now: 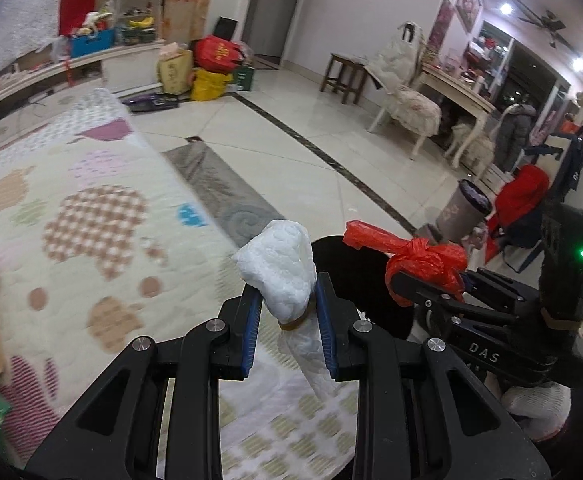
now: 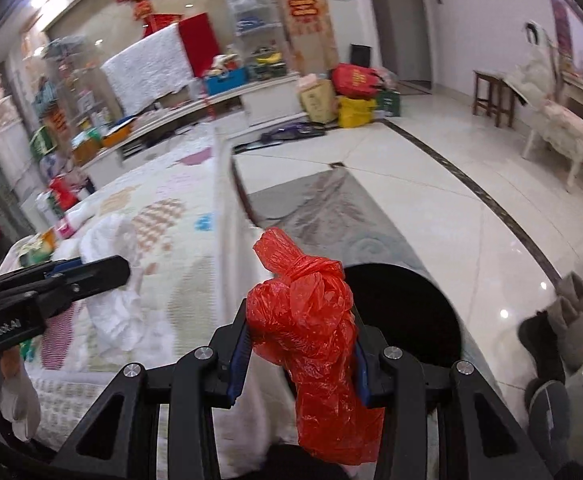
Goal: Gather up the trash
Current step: 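Carry the red bag and white tissue to the black bin and open both tools, then move both tools back to the bed, left tool reaching toward the green detergent bag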
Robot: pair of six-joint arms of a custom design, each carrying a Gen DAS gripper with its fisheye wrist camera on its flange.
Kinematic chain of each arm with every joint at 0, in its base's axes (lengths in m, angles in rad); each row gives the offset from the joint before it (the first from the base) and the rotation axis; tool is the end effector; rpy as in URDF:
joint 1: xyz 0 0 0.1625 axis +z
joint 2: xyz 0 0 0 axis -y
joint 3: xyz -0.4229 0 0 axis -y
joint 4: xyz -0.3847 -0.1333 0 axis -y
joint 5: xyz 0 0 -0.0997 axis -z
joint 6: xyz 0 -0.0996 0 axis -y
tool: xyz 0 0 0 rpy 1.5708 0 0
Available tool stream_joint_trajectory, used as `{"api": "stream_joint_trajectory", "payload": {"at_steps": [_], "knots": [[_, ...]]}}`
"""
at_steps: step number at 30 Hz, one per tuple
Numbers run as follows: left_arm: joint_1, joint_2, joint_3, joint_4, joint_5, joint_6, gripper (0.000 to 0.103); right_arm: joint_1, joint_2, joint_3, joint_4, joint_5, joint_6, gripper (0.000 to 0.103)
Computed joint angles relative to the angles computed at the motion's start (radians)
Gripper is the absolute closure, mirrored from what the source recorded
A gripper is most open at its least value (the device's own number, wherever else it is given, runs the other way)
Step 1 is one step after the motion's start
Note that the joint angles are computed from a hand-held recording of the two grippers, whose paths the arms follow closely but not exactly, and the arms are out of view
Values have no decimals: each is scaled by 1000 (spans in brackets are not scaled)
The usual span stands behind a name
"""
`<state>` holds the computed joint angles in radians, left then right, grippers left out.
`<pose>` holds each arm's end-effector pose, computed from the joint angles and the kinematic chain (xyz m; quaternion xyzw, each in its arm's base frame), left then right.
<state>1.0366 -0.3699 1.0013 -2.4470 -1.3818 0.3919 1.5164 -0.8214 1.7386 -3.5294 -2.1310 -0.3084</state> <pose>-0.2893 -0.7877 0.0176 0.4311 0.8892 -0.1279 0.0848 0.0452 -0.6486 0.2101 -0.0308 -0.8444 0.4270 0.3221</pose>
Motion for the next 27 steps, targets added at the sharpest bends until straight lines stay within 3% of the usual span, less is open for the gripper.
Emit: {"api": "stream_joint_trajectory", "payload": {"at_steps": [11, 14, 16, 17, 27], "knots": [[-12, 125, -143, 91, -62, -37, 78, -66, -44, 34, 11, -31, 56, 61], [-6, 157, -189, 118, -87, -54, 66, -70, -31, 12, -1, -52, 62, 46], [-1, 170, -209, 128, -105, -68, 52, -77, -31, 4, -1, -48, 76, 38], [1, 173, -215, 133, -113, -73, 51, -79, -32, 3, -4, -46, 81, 37], [-1, 123, -134, 85, -67, -66, 49, -68, -5, -19, 23, -57, 84, 37]]}}
